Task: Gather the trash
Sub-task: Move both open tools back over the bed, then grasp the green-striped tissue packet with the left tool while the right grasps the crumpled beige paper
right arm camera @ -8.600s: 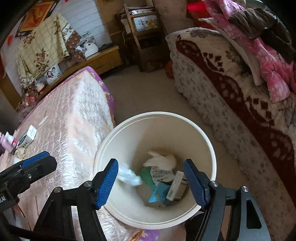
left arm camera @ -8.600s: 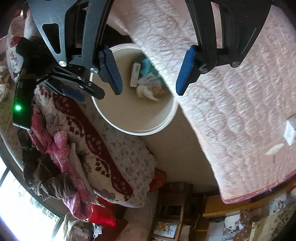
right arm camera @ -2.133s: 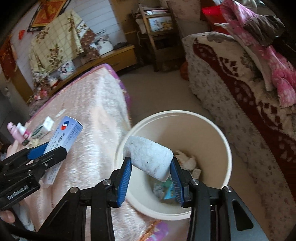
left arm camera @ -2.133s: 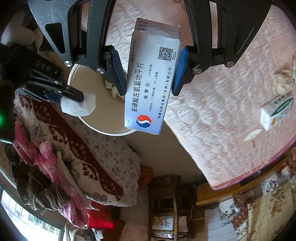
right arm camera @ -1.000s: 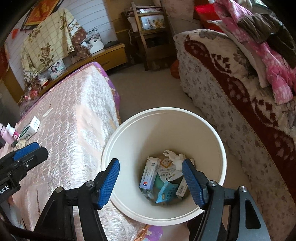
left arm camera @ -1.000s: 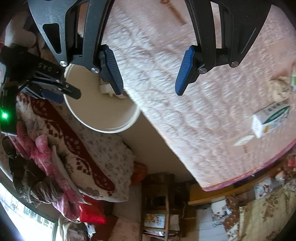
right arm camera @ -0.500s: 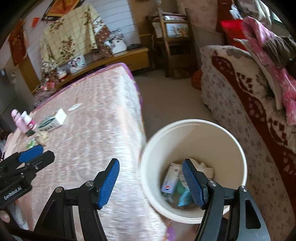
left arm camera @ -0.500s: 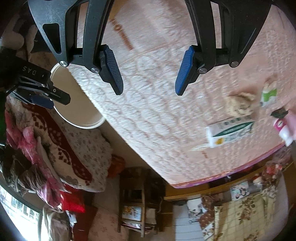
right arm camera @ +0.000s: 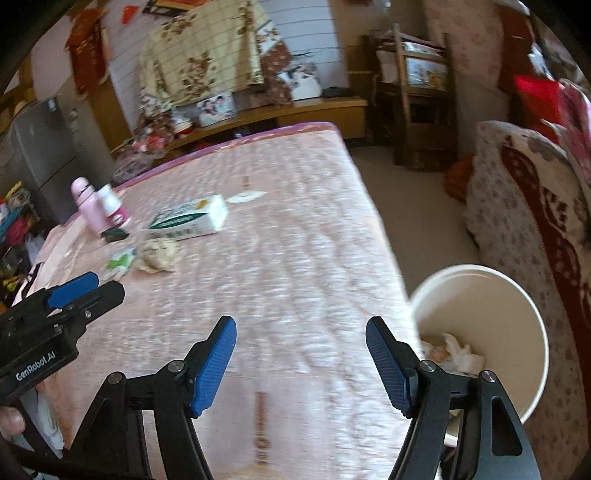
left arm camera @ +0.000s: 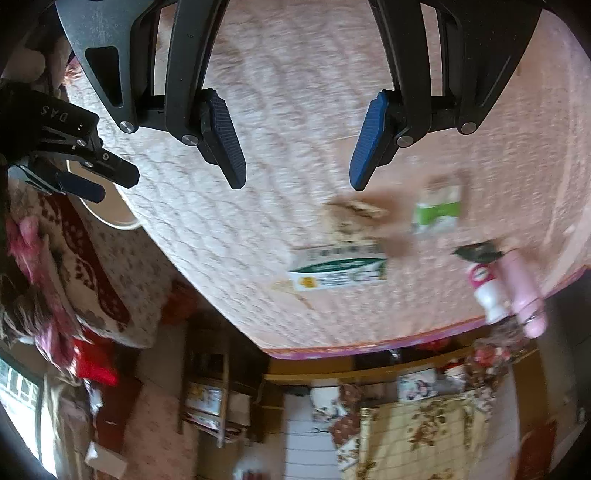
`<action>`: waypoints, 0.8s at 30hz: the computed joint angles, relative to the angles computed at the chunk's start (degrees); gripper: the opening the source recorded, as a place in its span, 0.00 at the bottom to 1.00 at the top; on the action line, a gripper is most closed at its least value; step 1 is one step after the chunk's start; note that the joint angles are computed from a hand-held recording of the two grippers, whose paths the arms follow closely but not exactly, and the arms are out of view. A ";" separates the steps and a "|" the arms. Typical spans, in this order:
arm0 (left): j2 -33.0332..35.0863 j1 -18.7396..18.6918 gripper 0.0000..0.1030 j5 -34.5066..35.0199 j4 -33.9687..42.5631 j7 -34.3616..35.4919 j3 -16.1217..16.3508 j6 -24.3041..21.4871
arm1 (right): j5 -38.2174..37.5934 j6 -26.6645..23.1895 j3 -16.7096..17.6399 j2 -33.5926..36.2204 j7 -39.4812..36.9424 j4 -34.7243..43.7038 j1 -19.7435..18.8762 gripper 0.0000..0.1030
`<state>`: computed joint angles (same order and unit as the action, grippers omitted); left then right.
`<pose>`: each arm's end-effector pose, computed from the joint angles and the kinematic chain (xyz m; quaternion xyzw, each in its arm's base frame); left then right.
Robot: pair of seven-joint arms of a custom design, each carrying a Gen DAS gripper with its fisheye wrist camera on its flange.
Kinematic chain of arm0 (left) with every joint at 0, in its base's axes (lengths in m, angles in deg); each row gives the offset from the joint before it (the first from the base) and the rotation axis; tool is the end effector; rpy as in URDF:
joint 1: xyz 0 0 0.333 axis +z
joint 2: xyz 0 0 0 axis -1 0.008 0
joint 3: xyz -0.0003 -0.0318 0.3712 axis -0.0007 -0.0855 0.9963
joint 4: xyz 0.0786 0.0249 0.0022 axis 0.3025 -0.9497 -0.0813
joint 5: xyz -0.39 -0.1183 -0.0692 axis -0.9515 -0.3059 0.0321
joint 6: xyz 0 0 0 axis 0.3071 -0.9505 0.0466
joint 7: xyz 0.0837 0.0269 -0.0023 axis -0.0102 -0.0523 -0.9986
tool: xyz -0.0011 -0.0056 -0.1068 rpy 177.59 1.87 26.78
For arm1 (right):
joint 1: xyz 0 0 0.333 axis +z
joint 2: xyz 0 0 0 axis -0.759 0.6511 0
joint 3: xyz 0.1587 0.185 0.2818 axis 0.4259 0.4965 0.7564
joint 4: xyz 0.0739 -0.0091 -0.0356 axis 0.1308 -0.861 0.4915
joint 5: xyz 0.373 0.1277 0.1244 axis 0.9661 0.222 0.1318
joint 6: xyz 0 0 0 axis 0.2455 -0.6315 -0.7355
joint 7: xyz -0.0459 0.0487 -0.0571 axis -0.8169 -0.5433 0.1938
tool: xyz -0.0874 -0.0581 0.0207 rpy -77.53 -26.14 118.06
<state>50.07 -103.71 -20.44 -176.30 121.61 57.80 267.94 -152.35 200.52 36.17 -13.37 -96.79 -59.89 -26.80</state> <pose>0.7391 -0.3174 0.3008 -0.4621 0.7986 -0.3491 0.1638 0.6387 0.1982 0.2979 -0.5392 0.7636 -0.2341 0.2670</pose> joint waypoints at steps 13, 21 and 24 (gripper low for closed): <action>-1.84 6.51 0.55 -1.69 -3.27 -0.74 0.43 0.58 | 16.82 0.93 4.53 6.91 -19.65 8.92 0.51 0.72; -0.46 9.24 0.55 -2.76 -1.14 -0.89 -0.22 -1.95 | 28.05 0.20 9.68 11.41 -33.00 14.35 -2.27 0.72; 0.01 9.45 0.55 -2.84 -0.39 -0.88 0.12 -2.45 | 32.29 -1.70 12.58 13.53 -38.75 17.54 -4.09 0.72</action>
